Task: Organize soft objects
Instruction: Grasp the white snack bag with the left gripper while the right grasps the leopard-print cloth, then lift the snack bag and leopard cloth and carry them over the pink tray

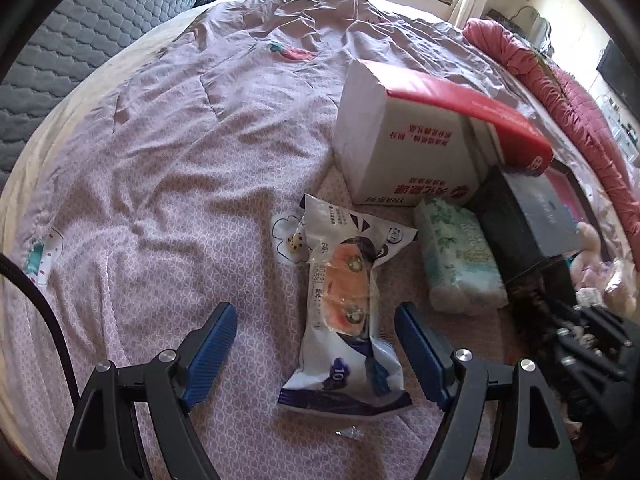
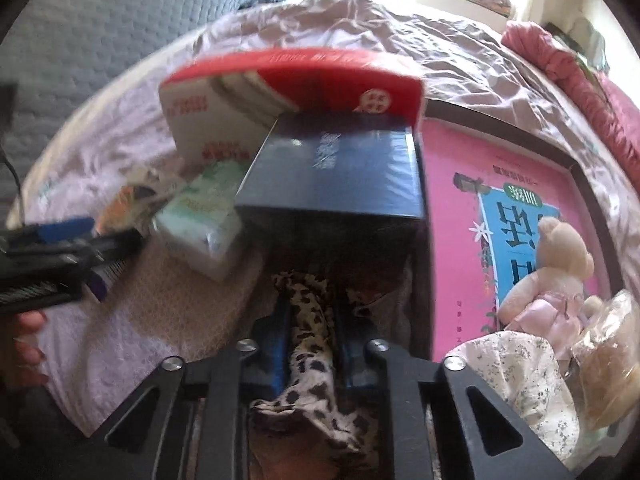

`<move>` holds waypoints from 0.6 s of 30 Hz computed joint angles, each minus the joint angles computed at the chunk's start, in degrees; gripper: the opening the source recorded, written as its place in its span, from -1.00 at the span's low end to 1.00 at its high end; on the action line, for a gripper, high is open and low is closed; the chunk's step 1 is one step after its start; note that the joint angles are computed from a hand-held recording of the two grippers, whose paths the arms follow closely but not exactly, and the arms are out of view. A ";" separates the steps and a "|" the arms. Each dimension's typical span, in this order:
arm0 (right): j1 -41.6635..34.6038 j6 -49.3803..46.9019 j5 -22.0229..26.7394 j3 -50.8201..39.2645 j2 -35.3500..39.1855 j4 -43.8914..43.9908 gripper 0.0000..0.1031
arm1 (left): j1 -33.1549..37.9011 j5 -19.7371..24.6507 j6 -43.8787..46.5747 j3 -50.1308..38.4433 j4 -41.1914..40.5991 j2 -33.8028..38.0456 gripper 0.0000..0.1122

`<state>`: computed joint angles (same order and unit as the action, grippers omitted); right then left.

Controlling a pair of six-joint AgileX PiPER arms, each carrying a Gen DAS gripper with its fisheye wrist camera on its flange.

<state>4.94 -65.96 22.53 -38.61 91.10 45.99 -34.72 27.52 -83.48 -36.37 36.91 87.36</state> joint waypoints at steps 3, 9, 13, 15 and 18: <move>-3.11 -6.02 3.66 0.20 -1.25 5.36 -0.67 | -0.04 0.00 -0.75 -0.33 1.09 0.93 0.36; -7.43 -9.92 9.56 -0.53 -2.49 9.03 -0.67 | 1.84 -3.52 -3.95 1.35 4.11 0.70 0.10; -8.97 -10.96 11.83 -0.05 -3.33 10.35 -0.68 | 3.13 -5.57 -5.73 2.94 5.57 -0.52 -0.31; -9.62 -11.62 12.81 0.24 -4.01 10.88 -0.68 | 3.52 -6.50 -5.95 3.53 5.90 -1.04 -0.32; -9.88 -12.30 13.44 0.64 -4.64 11.41 -0.68 | 3.25 -6.87 -5.55 4.05 5.45 -1.97 -0.38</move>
<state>-4.94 -78.26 35.98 -37.98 86.46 57.41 -31.48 20.65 -89.03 -32.32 42.36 85.39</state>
